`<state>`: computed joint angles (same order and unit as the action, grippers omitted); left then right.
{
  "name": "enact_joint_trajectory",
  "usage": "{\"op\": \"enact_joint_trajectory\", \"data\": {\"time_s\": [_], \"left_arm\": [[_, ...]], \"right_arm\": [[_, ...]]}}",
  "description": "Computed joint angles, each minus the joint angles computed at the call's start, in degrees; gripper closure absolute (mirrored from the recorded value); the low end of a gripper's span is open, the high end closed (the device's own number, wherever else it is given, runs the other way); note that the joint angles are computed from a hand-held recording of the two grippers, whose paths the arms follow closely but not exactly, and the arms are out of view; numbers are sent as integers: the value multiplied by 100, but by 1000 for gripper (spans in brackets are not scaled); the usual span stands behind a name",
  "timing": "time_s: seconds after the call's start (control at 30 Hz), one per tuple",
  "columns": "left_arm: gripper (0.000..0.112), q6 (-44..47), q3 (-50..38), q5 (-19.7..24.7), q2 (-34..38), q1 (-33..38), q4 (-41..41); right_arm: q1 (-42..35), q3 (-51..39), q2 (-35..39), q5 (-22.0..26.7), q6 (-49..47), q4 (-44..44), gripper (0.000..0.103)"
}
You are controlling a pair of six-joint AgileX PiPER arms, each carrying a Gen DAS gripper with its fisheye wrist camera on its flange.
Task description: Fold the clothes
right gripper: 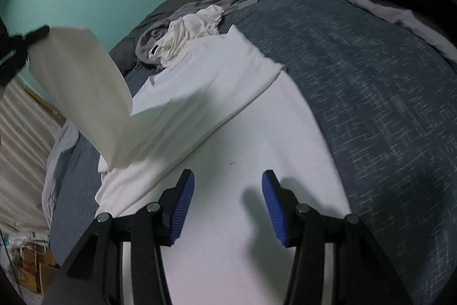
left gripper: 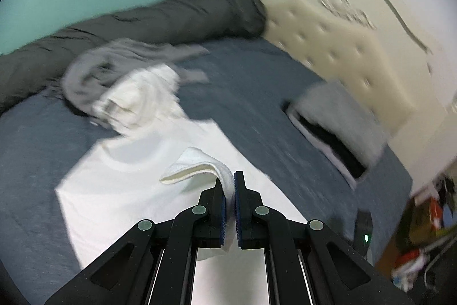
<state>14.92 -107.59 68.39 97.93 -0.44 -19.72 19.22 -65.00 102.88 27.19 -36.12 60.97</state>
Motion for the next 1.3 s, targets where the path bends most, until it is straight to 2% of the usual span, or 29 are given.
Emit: {"op": "enact_joint_trajectory", "data": {"time_s": [0.2,0.37,0.5,0.57,0.6,0.63,0.67,0.93,1.1,1.17,1.3], "left_arm": [[107,-35,1958,-878,-450,-965,355],[107,-84,2985,-1451,-544,-1175,242],[106,132,3426,-1623,-535,-1200,-41],[97,341,3540,-1617,-570,-1134,-257],[81,417,3584,-1606,-608,-1082,-353],[65,473,3629,-1599,-678,-1003,-426],[62,521,3676,-1594,-758,-914,-491],[61,903,3897,-1420,-1086,195,-725],[61,1285,4188,-1391,-1153,1173,-888],[61,1410,4285,-1396,-1146,1533,-882],[61,1680,4457,-1400,-1115,2220,-898]], "right_arm": [[-151,49,-20,84,-103,165,53],[-171,34,22,171,-188,304,53],[-194,14,74,243,-210,363,53],[-203,-12,111,285,-194,362,53],[-204,-10,118,298,-206,375,53],[-205,-19,132,317,-217,379,53],[-205,-29,147,335,-225,383,53],[-222,-62,232,520,-447,670,50],[-147,-104,186,697,-703,831,47],[16,-236,172,736,-692,667,46],[535,-629,227,632,-110,-350,46]]}}
